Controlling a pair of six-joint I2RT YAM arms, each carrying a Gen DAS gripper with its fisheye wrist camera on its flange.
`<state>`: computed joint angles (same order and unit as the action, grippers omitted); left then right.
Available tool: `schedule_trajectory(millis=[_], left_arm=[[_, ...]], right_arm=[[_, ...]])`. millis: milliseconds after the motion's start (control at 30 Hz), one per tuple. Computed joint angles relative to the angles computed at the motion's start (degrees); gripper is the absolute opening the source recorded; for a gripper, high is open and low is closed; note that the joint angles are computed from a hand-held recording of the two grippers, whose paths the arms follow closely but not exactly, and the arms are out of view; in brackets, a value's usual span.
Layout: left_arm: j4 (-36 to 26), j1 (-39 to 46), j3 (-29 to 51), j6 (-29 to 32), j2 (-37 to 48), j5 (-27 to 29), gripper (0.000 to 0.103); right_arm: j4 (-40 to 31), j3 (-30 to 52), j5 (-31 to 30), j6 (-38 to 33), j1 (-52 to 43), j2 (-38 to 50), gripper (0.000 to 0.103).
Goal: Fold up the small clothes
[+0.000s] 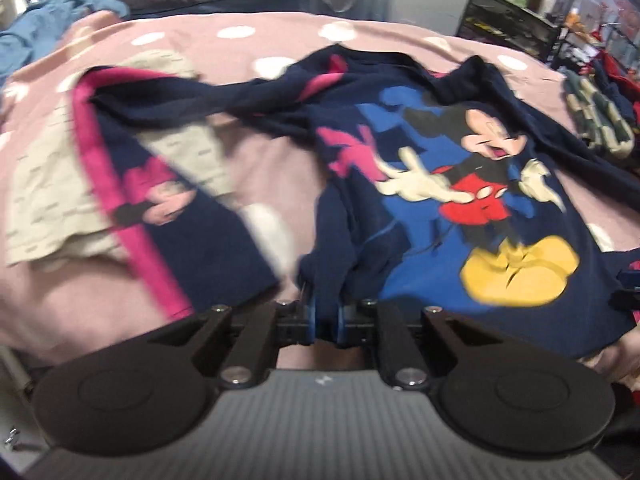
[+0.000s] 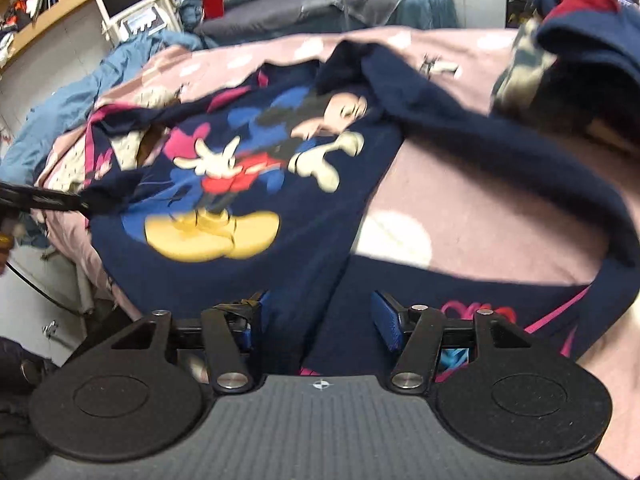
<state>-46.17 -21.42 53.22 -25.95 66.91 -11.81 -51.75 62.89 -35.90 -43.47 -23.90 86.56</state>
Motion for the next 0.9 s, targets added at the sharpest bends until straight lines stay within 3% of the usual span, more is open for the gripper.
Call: schedule_trajectory(millis=[100, 233, 267, 367, 400, 500, 533, 567, 600, 633, 667, 700, 733, 767, 800, 900], left_arm=[[-7.42, 0.3, 0.18, -0.92, -2.01, -3.5, 0.008], [-8.98, 1.98, -1.76, -2.48, -4.07, -3.07, 0.011], [-8.11, 1.81, -2.36, -2.43, -4.32, -2.96, 0.019], [-4.26, -0.25, -2.87, -3.13, -3.01, -3.89, 0.072], [-2.78, -0.73, -2.87, -2.39, -2.31, -4.2, 0.077], [2.99, -0.77, -3.71, -0.31, 0.8, -2.71, 0.077], [4.58, -0.42, -3.99, -0.36, 2.15, -2.39, 0.078], [5.73, -0.17, -4.08, -0.83, 3.85, -2.35, 0.08], [6.84, -0.07, -4.31, -1.36, 5.3, -2.3, 0.08], [7.83, -0.2, -4.76, -2.0, 6.22, -2.58, 0.08], [8.7, -0.59, -5.29, -2.45, 6.72, -2.89, 0.072], [9.63, -0.8, -6.04, -2.34, 6.44, -2.19, 0.056], [9.98, -1.02, -6.42, -2.25, 5.6, -1.2, 0.047], [9.56, -0.97, -6.4, -2.13, 4.92, -0.06, 0.024], [8.15, -0.41, -5.78, -1.92, 4.22, 1.86, 0.008], [2.47, -0.23, -3.55, -0.87, 1.94, 1.92, 0.008]], right_arm=[[-0.32, -0.92, 0.42, -0.62, 0.59, -1.07, 0.093], [-0.39, -1.22, 0.68, -0.72, 1.4, -1.09, 0.093], [-0.76, -1.1, 0.68, -1.08, 1.35, -1.12, 0.092], [-1.51, -0.61, 0.87, -1.51, 1.7, -0.9, 0.091], [-2.03, -0.43, 0.74, -1.72, 1.59, -0.91, 0.091], [-4.18, 0.09, 0.01, -2.74, 1.14, -0.92, 0.09], [-4.61, 0.1, 0.01, -3.41, 1.06, -0.99, 0.082], [-5.49, 0.32, -0.21, -4.32, 0.97, -0.82, 0.056], [-6.72, 0.81, -1.02, -5.26, 0.62, -0.23, 0.039], [-7.91, 1.3, -2.12, -5.9, 0.08, 0.5, 0.019], [-8.21, 1.29, -3.09, -6.11, -0.49, 0.63, 0.015], [-7.89, 0.96, -3.95, -6.22, -1.11, 0.25, 0.011], [-8.28, 1.21, -5.05, -6.82, -1.89, 0.29, 0.01], [-9.6, 2.08, -6.3, -7.81, -2.83, 0.75, 0.009], [-11.65, 3.34, -7.33, -8.87, -3.76, 1.38, 0.009], [-18.64, 8.07, -8.4, -12.63, -6.14, 3.64, 0.008]])
